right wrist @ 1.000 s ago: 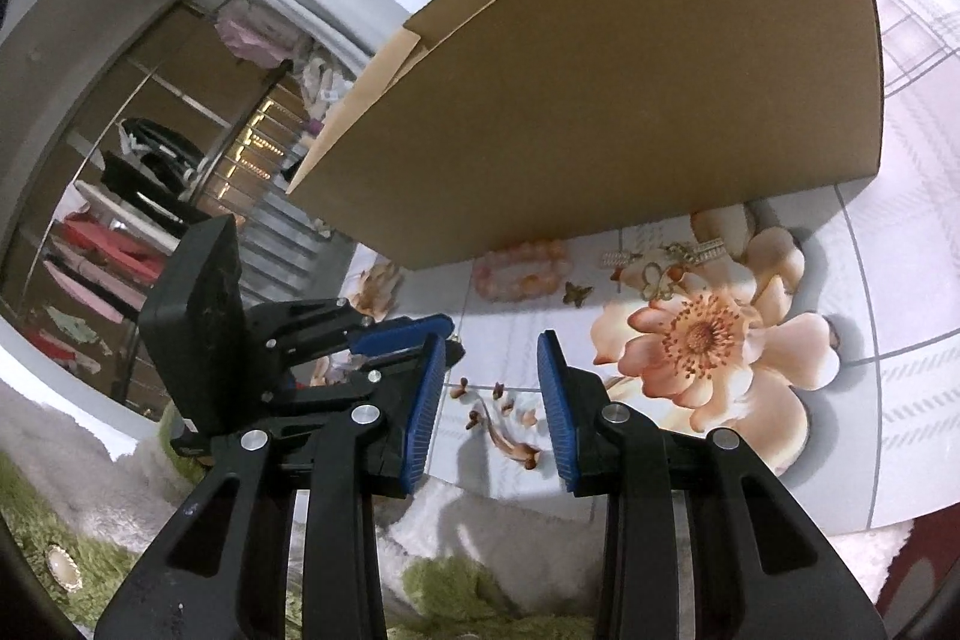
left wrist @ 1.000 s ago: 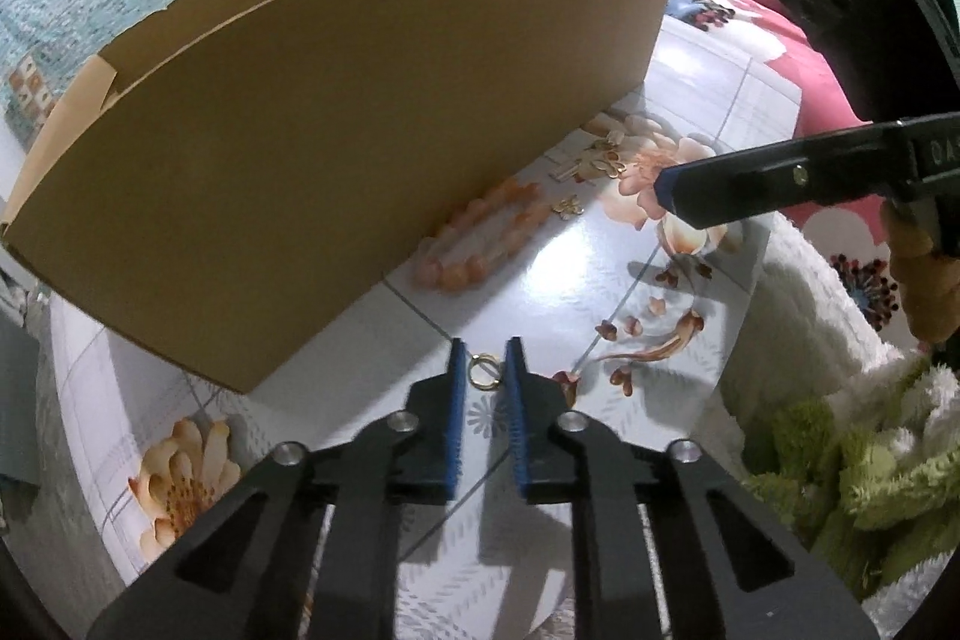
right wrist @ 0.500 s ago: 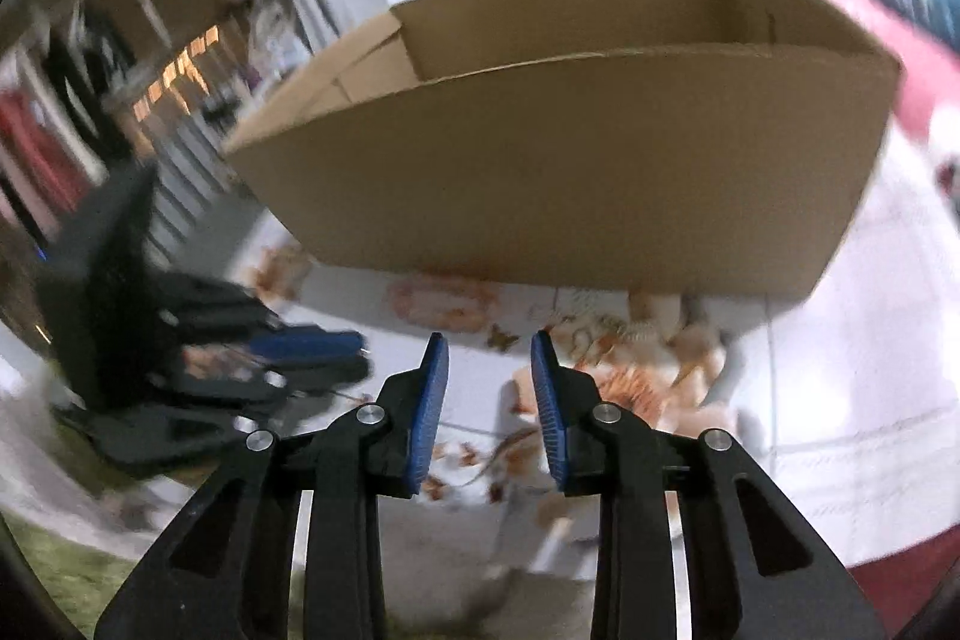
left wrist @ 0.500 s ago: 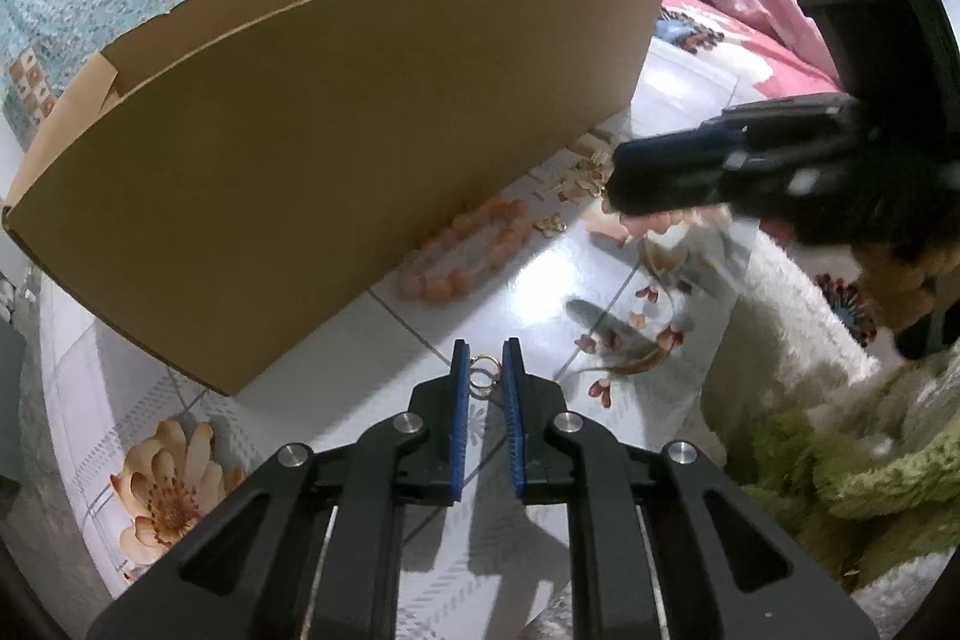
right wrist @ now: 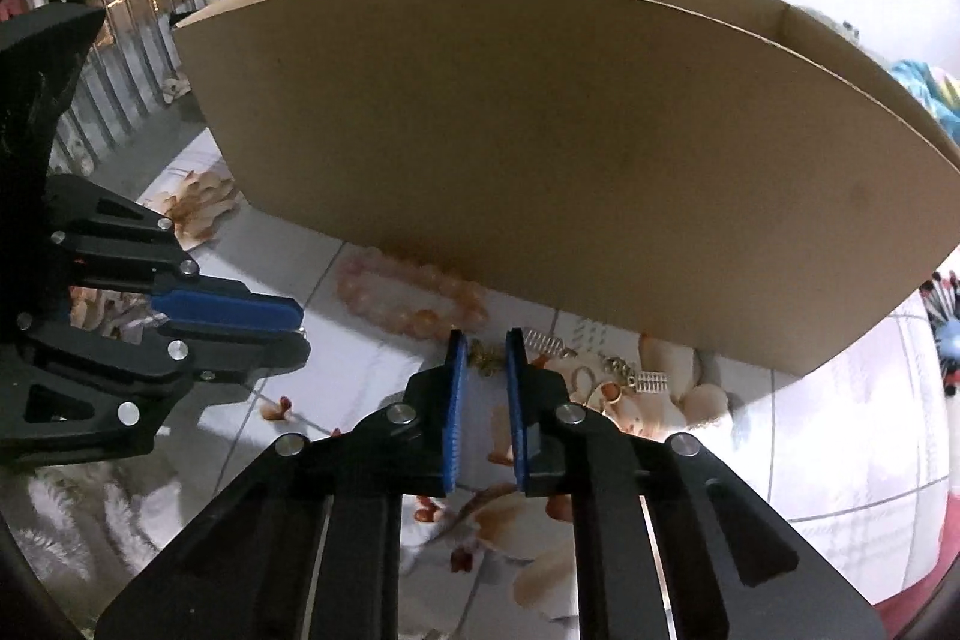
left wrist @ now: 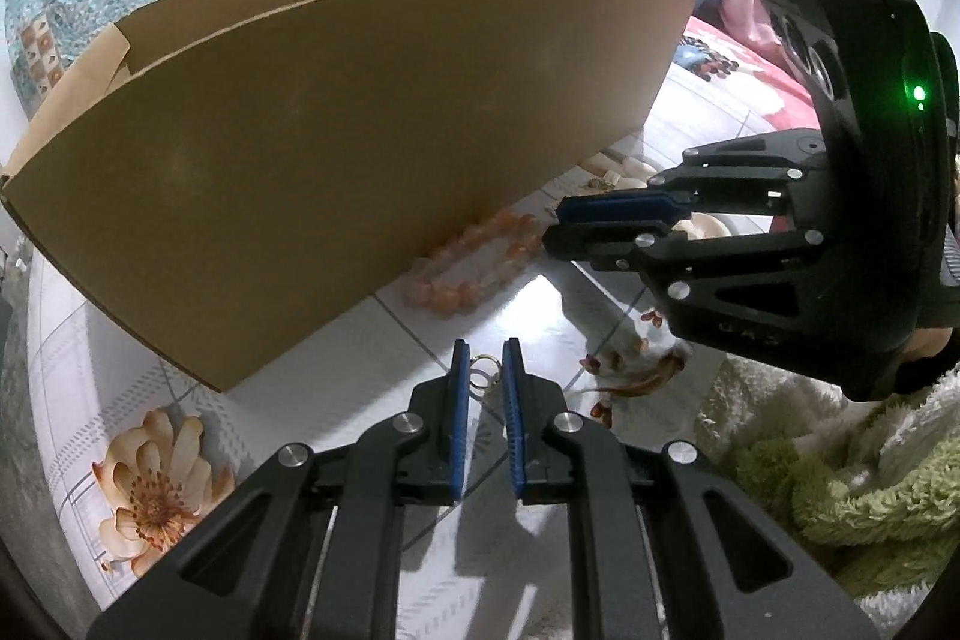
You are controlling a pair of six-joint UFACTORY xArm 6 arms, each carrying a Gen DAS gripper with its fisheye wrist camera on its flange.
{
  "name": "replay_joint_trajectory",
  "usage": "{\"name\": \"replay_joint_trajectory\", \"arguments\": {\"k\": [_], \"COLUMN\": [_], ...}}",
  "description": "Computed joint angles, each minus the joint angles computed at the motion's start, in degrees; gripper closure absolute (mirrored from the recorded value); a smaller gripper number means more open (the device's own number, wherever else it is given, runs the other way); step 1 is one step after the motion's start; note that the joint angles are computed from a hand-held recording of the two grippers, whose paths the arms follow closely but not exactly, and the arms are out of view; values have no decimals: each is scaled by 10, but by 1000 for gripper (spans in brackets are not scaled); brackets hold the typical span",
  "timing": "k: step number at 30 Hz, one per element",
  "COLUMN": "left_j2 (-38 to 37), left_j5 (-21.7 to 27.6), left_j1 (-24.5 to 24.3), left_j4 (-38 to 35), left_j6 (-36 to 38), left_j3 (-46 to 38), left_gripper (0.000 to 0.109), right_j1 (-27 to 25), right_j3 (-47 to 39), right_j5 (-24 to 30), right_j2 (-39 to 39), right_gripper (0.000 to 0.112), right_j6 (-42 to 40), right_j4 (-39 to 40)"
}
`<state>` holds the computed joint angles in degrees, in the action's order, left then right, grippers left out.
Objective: Organize jewelry
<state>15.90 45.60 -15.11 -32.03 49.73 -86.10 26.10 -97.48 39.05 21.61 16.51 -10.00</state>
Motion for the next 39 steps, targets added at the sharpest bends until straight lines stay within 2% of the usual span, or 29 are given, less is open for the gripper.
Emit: {"name": "replay_joint_trajectory", "arguments": {"k": [4, 6, 13, 17, 20, 24, 29, 39], "left_j2": [-1, -1, -5, -5, -7, -6, -7, -3], "left_j5": [1, 1, -1, -3, -3, -2, 0, 4], "left_j1": [2, 3, 1, 0, 1, 0, 1, 1], "left_j4": [-1, -3, 2, 5, 4, 5, 3, 5], "left_j6": [0, 0, -4, -7, -8, -7, -6, -10], "left_j3": [0, 0, 2, 4, 6, 6, 6, 0], "left_gripper": [98, 98, 98, 98, 98, 98, 98, 98], "right_j1": [2, -2, -4, -4, 0, 1, 2, 3], "right_j3": [-3, 3, 4, 11, 19, 15, 0, -18], "right_j5": [-2, -5, -7, -11, -5, 0, 15, 24], "right_j2": [4, -1, -5, -10, -19, -12, -4, 7], "right_gripper": [102, 112, 112, 108, 100, 98, 98, 109], "right_j6": [6, -4, -19, -28, -27, -41, -55, -47], "right_j4": [1, 16, 43, 43, 31, 24, 28, 35]}}
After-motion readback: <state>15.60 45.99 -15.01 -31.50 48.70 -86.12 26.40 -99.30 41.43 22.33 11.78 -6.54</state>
